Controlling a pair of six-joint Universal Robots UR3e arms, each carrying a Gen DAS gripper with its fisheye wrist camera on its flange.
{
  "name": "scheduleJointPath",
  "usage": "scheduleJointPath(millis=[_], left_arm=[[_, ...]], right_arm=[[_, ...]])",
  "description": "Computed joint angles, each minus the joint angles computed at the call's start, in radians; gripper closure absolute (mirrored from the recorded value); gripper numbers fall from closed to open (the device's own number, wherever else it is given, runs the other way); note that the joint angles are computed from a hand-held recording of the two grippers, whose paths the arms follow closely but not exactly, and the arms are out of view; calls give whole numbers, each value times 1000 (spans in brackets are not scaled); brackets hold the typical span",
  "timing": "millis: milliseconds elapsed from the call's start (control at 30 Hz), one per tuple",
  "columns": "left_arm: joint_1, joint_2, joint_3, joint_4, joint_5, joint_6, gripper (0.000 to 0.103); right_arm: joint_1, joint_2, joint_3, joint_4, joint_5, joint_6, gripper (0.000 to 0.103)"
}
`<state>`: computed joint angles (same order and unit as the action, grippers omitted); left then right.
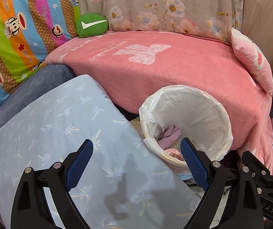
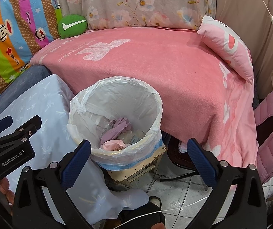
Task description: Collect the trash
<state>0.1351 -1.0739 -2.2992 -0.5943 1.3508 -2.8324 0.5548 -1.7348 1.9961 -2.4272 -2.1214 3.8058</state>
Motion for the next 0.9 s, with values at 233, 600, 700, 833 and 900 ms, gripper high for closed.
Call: scheduleJointPath(millis=[233, 600, 700, 833, 900], left_arm=[[-10, -12, 0, 8, 1, -6, 14], [-22, -37, 4, -7, 11, -3, 14], [-25, -49, 14, -25, 18, -3, 14], [-15, -37, 7, -28, 12, -9, 14], [-14, -35, 7, -30, 11, -5, 14]], right_arm=[[-9, -13, 6, 10, 5, -2, 6], [-19, -20, 10, 17, 9, -3, 6], [-23, -25, 13, 19, 13, -4, 6], [-24, -26, 14, 19, 14, -4, 6], [-25, -25, 13, 20, 15, -4, 6]])
